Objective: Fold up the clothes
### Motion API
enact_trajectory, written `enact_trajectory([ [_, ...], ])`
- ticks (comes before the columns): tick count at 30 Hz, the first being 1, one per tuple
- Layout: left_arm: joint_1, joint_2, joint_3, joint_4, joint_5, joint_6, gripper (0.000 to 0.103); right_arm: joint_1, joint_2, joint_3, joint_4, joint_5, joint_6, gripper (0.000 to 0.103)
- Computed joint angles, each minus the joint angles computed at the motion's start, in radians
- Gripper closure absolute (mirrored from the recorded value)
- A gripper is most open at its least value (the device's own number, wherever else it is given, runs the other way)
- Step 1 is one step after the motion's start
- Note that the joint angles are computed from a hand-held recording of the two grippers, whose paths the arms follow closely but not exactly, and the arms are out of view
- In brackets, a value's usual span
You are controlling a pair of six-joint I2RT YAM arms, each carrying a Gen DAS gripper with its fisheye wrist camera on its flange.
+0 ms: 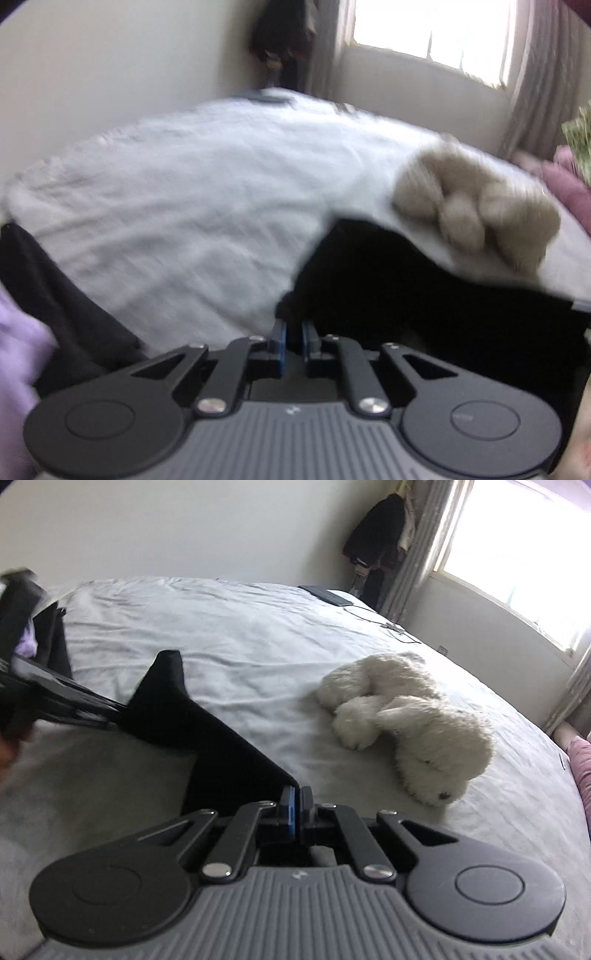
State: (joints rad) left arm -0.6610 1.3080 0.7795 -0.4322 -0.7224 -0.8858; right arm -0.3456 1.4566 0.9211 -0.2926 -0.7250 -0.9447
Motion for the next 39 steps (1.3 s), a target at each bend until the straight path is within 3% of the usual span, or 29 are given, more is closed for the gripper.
enact_trajectory([
  [4,-0.012,-0.239,-0.007,-0.119,-0.018,-0.083,0.095,0.002,0.033,0.057,-0.002,-0.015,0.074,0.101],
  [7,-0.033,-0.323,0.036,-0.255,-0.044,-0.157,0.095,0.017,0.064,0.102,-0.018,-0.01,0.124,0.101],
  [10,-0.032,-0.437,0.034,-0.271,-0.047,-0.187,0.095,0.033,0.107,0.162,-0.067,-0.014,0.177,0.101],
  [18,0.044,-0.463,0.008,-0.382,0.01,-0.335,0.095,0.188,0.223,0.146,-0.019,0.132,0.218,0.101],
  [25,0.168,-0.548,-0.082,-0.326,0.099,-0.377,0.095,0.266,0.22,0.048,0.143,0.212,0.318,0.101],
  [29,0.203,-0.585,-0.112,-0.302,0.103,-0.435,0.093,0.27,0.17,0.008,0.206,0.227,0.368,0.088],
  [31,0.211,-0.596,-0.118,-0.304,0.094,-0.479,0.093,0.23,0.126,-0.001,0.158,0.118,0.372,0.087],
  [34,0.188,-0.596,-0.104,-0.376,0.021,-0.572,0.093,0.196,0.097,0.026,-0.032,0.002,0.28,0.074],
  [39,0.171,-0.6,-0.102,-0.328,0.028,-0.528,0.087,0.222,0.139,0.102,-0.341,-0.074,0.163,0.073],
])
